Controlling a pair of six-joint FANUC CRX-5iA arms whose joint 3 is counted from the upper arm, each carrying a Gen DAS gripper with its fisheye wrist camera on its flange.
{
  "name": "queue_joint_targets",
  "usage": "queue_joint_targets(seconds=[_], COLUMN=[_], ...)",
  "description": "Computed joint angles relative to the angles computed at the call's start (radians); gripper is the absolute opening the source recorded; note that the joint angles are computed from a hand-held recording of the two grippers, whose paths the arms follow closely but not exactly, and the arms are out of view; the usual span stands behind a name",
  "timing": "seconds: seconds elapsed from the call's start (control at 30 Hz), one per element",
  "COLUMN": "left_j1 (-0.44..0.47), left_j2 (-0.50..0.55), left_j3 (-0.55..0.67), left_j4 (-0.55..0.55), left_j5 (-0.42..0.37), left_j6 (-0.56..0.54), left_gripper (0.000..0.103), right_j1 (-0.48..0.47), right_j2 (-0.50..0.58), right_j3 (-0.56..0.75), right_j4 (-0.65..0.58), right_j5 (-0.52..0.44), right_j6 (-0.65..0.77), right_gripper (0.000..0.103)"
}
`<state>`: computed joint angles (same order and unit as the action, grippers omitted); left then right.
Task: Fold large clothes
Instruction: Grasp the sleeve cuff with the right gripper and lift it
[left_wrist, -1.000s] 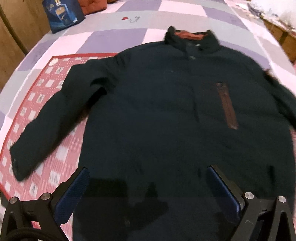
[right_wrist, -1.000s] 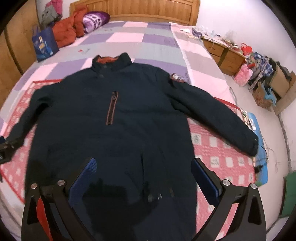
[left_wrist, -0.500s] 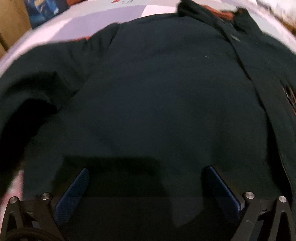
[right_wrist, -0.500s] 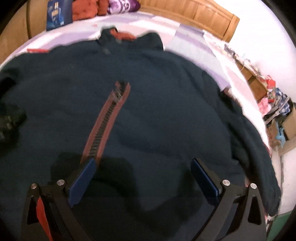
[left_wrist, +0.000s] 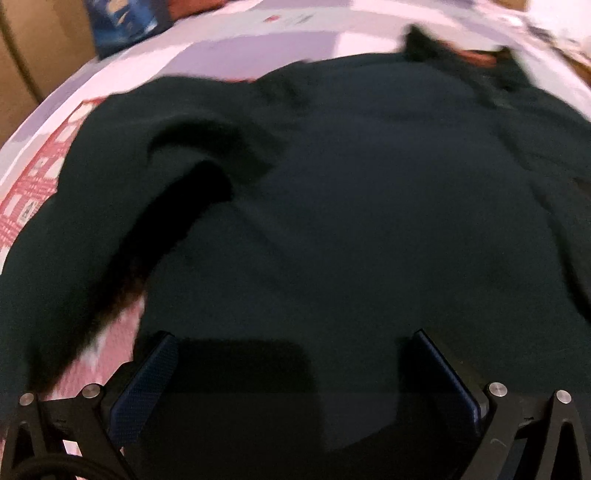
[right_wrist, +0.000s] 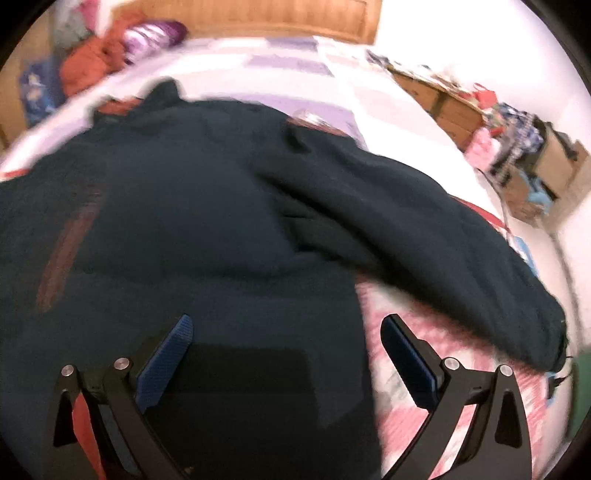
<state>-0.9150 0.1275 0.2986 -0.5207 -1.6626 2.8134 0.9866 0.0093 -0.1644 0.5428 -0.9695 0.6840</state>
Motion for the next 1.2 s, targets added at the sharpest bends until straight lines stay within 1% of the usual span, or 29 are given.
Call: queue_joint_targets(seconds=[0.03,0.07,0.13,0.17,0.23,0.27,0.3,0.33,0.37,0.43,0.5,0.53,0.6,0.67,0.73,0.8,0.87,0.9,0.93,0.97,1.0,1.07,1.17,1.2], left_j1=[-0.030,-0.054,-0.086,-0.103,-0.144,-0.158,-0.169,-0.178,-0.191,-0.213,-0.251,-0.274,-0.307,-0.341,-0.368,-0.389,-0.421,-0.445,-0.479,-0.500,-0.507,-0.522,-0.529,-0.530], left_j2=[0.000,0.003,-0.003,-0.016,-0.061,-0.075,-0.081,-0.079,-0.085,-0.085,-0.048,-0.028,0.012,0.053,0.089,0.133,0.169,0.169,0.169,0.176,0.179,0.154,0.126,0.118], left_j3=[0.004,0.004,-0.032,-0.055,-0.113,-0.126,-0.125,-0.114,-0.107,-0.080,0.001,0.038,0.104,0.152,0.177,0.197,0.192,0.185,0.192,0.205,0.212,0.178,0.144,0.136], left_j4=[0.000,0.008,0.056,0.062,0.056,0.051,0.047,0.043,0.034,0.022,-0.028,-0.051,-0.078,-0.066,-0.034,0.011,0.069,0.066,0.039,0.030,0.034,0.068,0.099,0.111], left_j5=[-0.008,-0.016,-0.032,-0.031,-0.020,-0.023,-0.046,-0.082,-0.101,-0.131,-0.167,-0.170,-0.162,-0.120,-0.105,-0.106,-0.128,-0.133,-0.157,-0.194,-0.217,-0.235,-0.272,-0.283], left_j6=[0.008,0.022,0.074,0.110,0.194,0.215,0.224,0.222,0.230,0.239,0.206,0.187,0.158,0.162,0.163,0.158,0.171,0.201,0.229,0.243,0.252,0.323,0.392,0.416], left_gripper=[0.103,0.103,0.103,0.103,0.103,0.103,0.103,0.103,0.103,0.103,0.103,0.103,0.103,0.103,0.103,0.103,0.103,0.103,0.103,0.103,0.103,0.103,0.103,0.103], right_j1=[0.027,0.056,0.095,0.108,0.125,0.141,0.138,0.129,0.114,0.132,0.168,0.203,0.288,0.357,0.413,0.479,0.552,0.588,0.614,0.658,0.689,0.756,0.876,0.928], right_j2=[-0.035,-0.051,-0.093,-0.122,-0.214,-0.243,-0.272,-0.303,-0.330,-0.354,-0.342,-0.348,-0.388,-0.402,-0.398,-0.400,-0.421,-0.439,-0.473,-0.522,-0.551,-0.638,-0.740,-0.769], right_j3=[-0.037,-0.055,-0.102,-0.143,-0.243,-0.275,-0.288,-0.298,-0.296,-0.301,-0.282,-0.286,-0.311,-0.317,-0.309,-0.318,-0.349,-0.369,-0.397,-0.432,-0.446,-0.468,-0.491,-0.496], right_j4=[0.005,0.000,-0.050,-0.056,-0.024,-0.004,-0.010,-0.039,-0.085,-0.067,-0.019,0.018,0.063,0.099,0.077,0.050,0.003,-0.011,-0.011,0.006,0.006,-0.013,-0.050,-0.069], right_j5=[0.012,-0.003,-0.044,-0.060,-0.046,-0.079,-0.119,-0.116,-0.114,-0.148,-0.211,-0.235,-0.236,-0.229,-0.224,-0.258,-0.324,-0.361,-0.381,-0.420,-0.470,-0.597,-0.781,-0.838], right_j6=[-0.006,-0.013,-0.019,-0.043,-0.124,-0.159,-0.163,-0.157,-0.136,-0.135,-0.139,-0.156,-0.201,-0.205,-0.175,-0.146,-0.141,-0.155,-0.185,-0.245,-0.285,-0.367,-0.500,-0.565], right_gripper=[0.103,0.103,0.103,0.103,0.103,0.103,0.103,0.103,0.103,0.103,0.103,0.103,0.103,0.103,0.103,0.103,0.103,0.103,0.103,0.103,0.103,0.103,0.103,0.103])
